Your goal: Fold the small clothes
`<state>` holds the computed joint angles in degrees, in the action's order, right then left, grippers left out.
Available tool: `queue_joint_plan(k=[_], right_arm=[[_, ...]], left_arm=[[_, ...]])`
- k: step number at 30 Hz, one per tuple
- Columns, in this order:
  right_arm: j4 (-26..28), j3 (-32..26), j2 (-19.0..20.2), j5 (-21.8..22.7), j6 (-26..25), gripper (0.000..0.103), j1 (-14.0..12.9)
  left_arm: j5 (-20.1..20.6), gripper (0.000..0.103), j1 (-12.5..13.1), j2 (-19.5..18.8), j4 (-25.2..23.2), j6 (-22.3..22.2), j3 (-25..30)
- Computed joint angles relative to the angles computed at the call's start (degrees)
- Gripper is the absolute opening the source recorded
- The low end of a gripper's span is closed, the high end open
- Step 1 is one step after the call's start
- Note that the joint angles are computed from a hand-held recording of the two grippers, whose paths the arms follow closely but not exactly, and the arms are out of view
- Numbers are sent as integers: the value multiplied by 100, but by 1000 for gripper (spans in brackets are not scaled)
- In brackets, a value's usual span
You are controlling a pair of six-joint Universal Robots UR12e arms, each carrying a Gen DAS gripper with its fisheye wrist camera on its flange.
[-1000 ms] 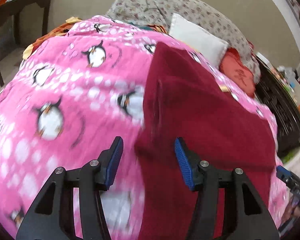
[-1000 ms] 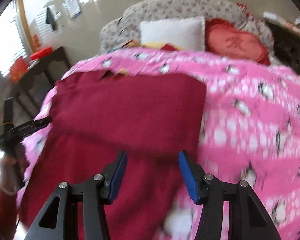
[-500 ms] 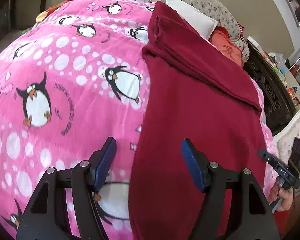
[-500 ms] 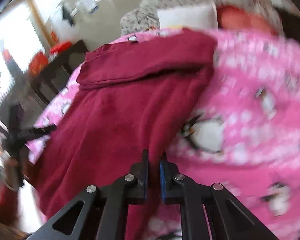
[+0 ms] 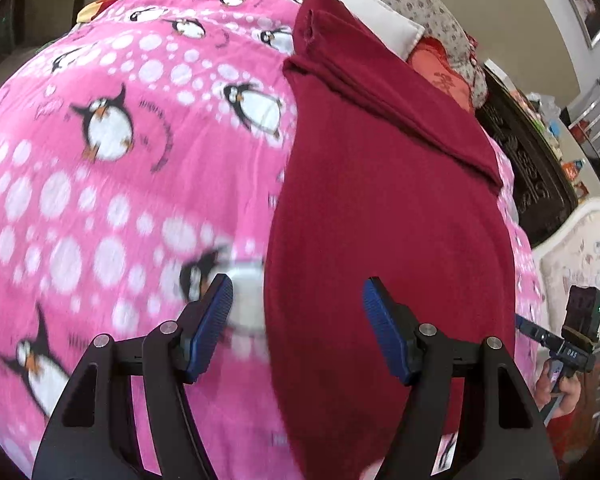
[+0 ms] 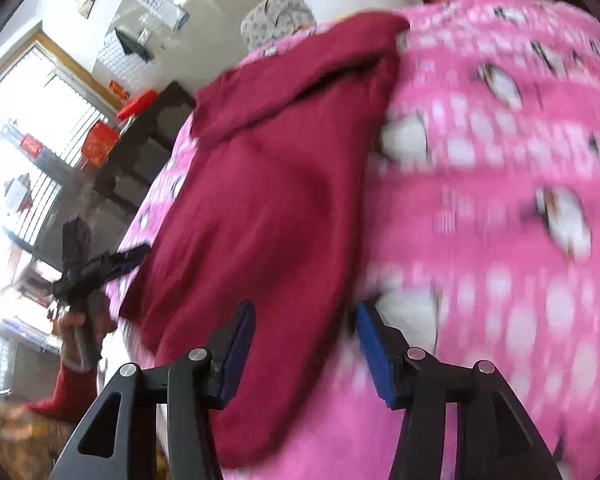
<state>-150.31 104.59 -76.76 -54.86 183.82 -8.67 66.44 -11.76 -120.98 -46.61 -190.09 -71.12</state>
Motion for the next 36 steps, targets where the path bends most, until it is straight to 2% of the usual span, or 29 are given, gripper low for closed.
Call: queue_joint_plan(k=[4, 8, 9, 10, 12, 14, 17, 20, 21, 23, 25, 27, 28, 31, 32, 34, 35, 36], right_arm=[[17, 337, -174, 483, -32, 51, -17], [-835, 550, -69, 727, 505, 51, 21], [-930, 544, -23, 755, 534, 45, 53], [-996, 525, 3, 686, 489, 33, 103], [-798, 467, -16, 543, 198, 10, 182], [-839, 489, -79, 499, 117, 10, 155], [-1047, 633, -249, 99, 179, 9, 57], [-950, 686, -244, 28, 249, 8, 0], [-938, 698, -222, 113, 263, 9, -11], [-1265, 775, -154, 449, 613, 11, -97], [-1413, 830, -90, 948, 955, 29, -228], [-1696, 875, -29, 1398, 1238, 41, -328], [-1733, 863, -7, 1453, 1258, 42, -323], [-1392, 755, -35, 1192, 780, 42, -203], [-1332, 717, -12, 1220, 657, 42, -165], [-1046, 640, 53, 1587, 341, 40, -170], [-976, 616, 100, 1828, 196, 37, -172], [-913, 600, 131, 1987, 57, 29, -172]], left_arm=[[-154, 72, 22, 192, -56, 114, -272], [-159, 72, 13, 267, 258, 28, -480], [-108, 72, 0, 275, 328, 6, -509], [-72, 72, -8, 279, 356, -24, -517], [-45, 72, -17, 295, 275, -47, -508], [-86, 72, -6, 322, 133, 27, -507], [-177, 72, 26, 373, 207, 7, -618], [5, 73, -29, 401, 304, 29, -667], [102, 74, -61, 404, 292, 89, -661], [165, 79, -94, 410, 210, 202, -641], [242, 80, -125, 423, 72, 333, -616], [308, 80, -146, 440, 68, 446, -642], [319, 82, -151, 438, 101, 464, -654], [485, 83, -207, 429, 69, 621, -633], [574, 82, -236, 422, -12, 746, -595], [603, 80, -257, 418, -44, 907, -581], [552, 75, -252, 423, 13, 944, -608], [493, 59, -244, 427, 38, 981, -626]])
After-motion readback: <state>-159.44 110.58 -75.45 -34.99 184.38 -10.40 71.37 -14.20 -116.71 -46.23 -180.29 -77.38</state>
